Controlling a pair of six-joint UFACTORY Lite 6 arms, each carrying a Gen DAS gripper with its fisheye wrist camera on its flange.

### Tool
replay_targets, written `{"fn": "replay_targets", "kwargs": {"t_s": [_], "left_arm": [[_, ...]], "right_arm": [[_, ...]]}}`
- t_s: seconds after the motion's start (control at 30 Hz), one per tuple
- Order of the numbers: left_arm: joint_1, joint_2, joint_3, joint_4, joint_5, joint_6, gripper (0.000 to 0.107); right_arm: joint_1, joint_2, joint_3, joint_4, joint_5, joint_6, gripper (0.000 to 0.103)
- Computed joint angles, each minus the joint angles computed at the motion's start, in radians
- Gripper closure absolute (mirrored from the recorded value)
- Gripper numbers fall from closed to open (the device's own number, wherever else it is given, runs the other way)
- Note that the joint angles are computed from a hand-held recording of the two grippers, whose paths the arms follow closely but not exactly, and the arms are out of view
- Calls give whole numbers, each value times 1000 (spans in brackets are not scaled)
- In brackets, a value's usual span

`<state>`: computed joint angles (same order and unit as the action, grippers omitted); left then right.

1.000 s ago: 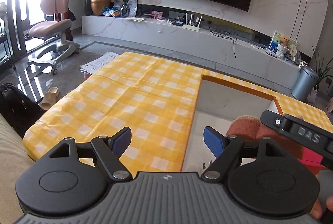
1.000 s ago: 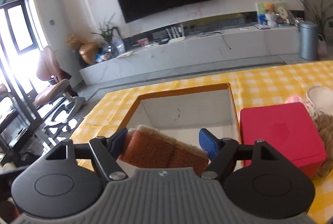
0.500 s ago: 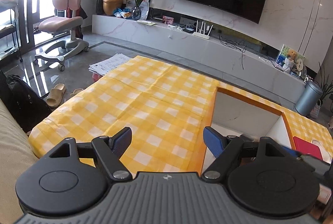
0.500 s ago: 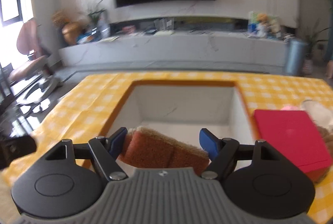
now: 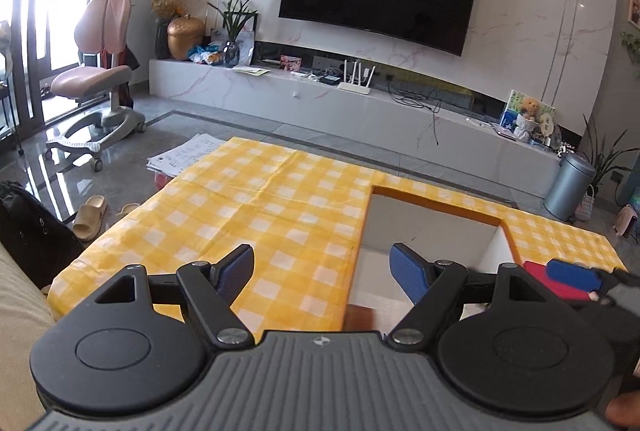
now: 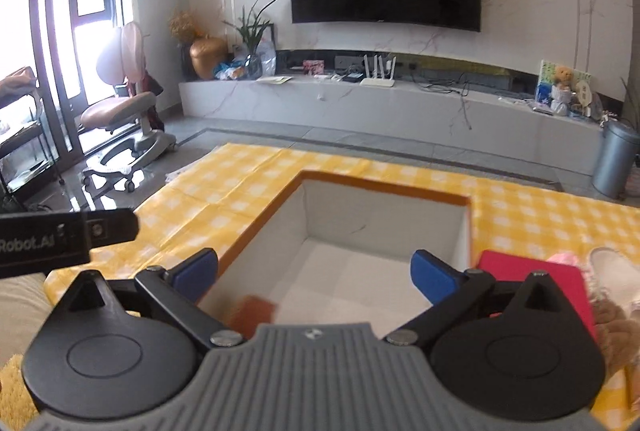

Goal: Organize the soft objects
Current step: 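Move both open tools back toward the items on the table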

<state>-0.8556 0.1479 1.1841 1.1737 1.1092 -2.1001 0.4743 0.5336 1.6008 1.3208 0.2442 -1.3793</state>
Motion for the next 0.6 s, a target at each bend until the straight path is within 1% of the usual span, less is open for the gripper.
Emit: {"fn": "replay_targets", "kwargs": {"t_s": [0.2, 0.37, 0.5, 0.53, 0.6], "left_arm": [[-59, 71, 112, 21, 48, 64, 16], [-83, 129, 196, 43, 32, 92, 16], [-92, 194, 284, 41, -10, 144, 16], [-94, 215, 312, 33, -19, 164, 16], [-101, 268, 382, 18, -26, 198, 16]], "right_arm": [[-121, -61, -6, 21, 59, -29, 3], [-226, -72, 46, -34, 137, -2, 3], [-293, -117, 11, -24, 123, -108, 3], [-316, -133, -11, -9, 112, -162, 3], [-373, -174, -82, 110, 113, -351, 3]]}}
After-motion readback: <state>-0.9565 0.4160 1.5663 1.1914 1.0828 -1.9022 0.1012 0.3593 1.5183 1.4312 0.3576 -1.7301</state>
